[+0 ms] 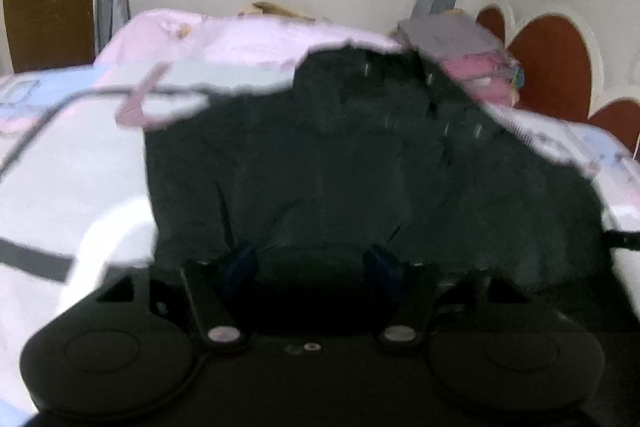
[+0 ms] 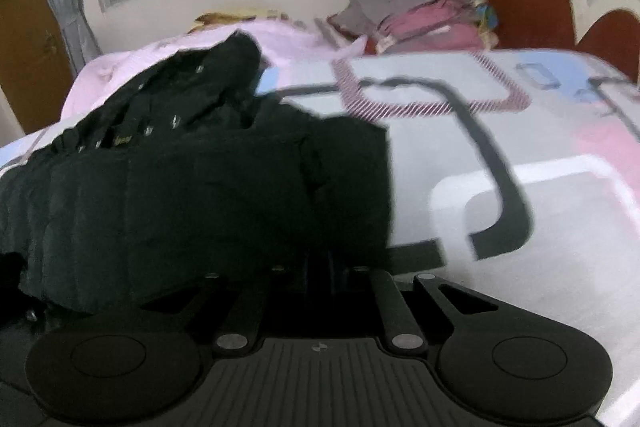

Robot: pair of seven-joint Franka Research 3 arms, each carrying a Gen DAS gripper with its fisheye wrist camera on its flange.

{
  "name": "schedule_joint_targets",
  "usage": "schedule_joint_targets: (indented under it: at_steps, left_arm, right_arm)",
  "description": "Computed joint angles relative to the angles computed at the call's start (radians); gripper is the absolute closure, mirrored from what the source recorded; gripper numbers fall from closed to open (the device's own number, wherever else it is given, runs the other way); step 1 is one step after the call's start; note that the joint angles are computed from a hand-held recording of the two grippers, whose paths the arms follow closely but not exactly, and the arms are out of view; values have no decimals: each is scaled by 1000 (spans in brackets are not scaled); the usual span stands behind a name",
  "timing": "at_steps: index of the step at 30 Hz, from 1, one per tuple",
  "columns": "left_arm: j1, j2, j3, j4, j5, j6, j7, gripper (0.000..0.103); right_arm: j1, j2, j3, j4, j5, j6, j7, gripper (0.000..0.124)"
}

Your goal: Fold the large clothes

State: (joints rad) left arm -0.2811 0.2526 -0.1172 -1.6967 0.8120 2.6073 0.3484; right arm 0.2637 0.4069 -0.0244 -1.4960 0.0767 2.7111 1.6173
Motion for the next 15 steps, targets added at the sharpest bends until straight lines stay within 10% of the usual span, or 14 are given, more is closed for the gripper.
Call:
schedule_joint_targets:
  at_steps: [1,3,8,15]
  left_arm:
    - [-11,-21,20,-11,71,27,-53,32]
    - [-13,-10,30,27,135,9,-73,21]
    - [26,167,-12,253,-45,-15,214,20]
    - [-19,255,41,302,-119,-58,307,19]
  right_arm:
    - [11,-22,-16,-39,-33,76,31,73]
    - [-40,-16,56,-28,71,140,-57,56]
    - [-37,161,139,256,159,-41,-239,78]
    - [90,283,-7,375,-13,-129,-154,82]
